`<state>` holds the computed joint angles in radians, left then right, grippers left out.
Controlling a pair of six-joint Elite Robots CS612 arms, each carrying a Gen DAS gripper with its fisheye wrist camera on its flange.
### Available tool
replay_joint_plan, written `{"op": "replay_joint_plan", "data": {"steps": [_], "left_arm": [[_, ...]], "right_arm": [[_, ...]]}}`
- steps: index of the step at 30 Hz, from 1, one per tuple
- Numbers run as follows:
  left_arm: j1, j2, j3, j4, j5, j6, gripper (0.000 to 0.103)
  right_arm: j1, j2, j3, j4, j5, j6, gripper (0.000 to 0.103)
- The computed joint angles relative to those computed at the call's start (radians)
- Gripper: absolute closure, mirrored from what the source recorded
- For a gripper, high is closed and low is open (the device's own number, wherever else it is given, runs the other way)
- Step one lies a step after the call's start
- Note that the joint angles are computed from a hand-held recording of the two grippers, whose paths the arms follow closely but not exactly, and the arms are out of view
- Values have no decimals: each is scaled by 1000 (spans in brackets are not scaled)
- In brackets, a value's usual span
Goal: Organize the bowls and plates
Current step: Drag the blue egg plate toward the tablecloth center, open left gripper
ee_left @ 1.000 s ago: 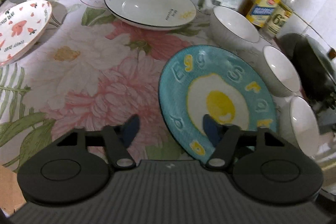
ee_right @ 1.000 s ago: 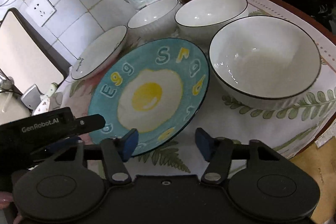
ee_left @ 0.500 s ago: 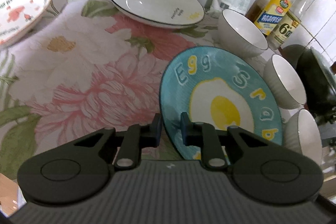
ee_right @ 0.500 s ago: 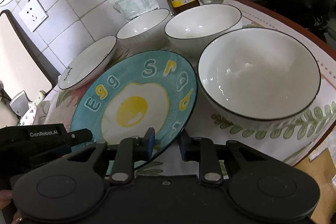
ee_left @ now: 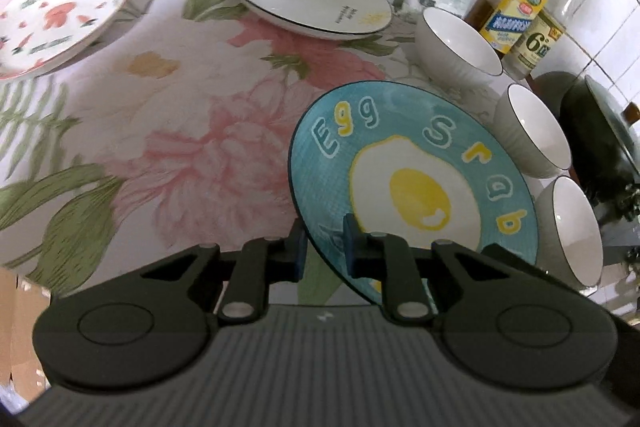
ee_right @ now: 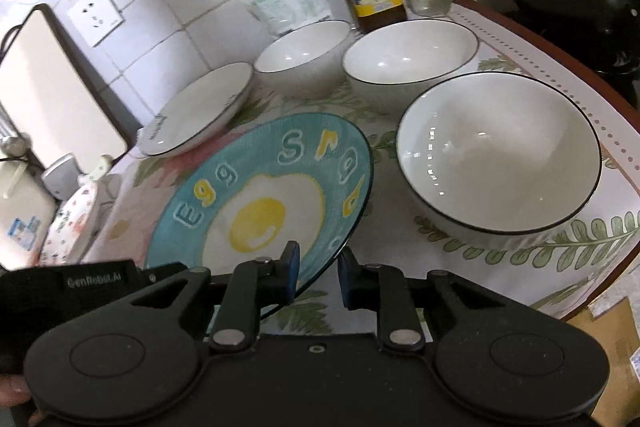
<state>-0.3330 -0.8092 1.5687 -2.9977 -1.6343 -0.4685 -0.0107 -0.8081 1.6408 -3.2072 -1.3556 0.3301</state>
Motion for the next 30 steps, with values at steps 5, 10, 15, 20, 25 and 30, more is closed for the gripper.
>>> {"op": "replay_joint_plan", "data": {"steps": [5,10,15,20,25,30], "left_arm": [[4,-38,46,-27,55,-5,87],[21,-60,68,-34,75,-19,87],[36,-59,72,-49,74,-32,87],[46,-57,69,-46,85,-35,87],[57,-45,56,-45,103,-36,87],[69,-31,38,-32,112,-66,87]], "right_arm": [[13,-13,0,14,42,-54,78],[24,-12,-22,43,89,-73,78],[33,4,-67,80,108,-123,78],[42,21,-110,127,121,-153,78],[52,43,-152,160,133,-189,78],[63,70,-203,194,144,-223,78]]}}
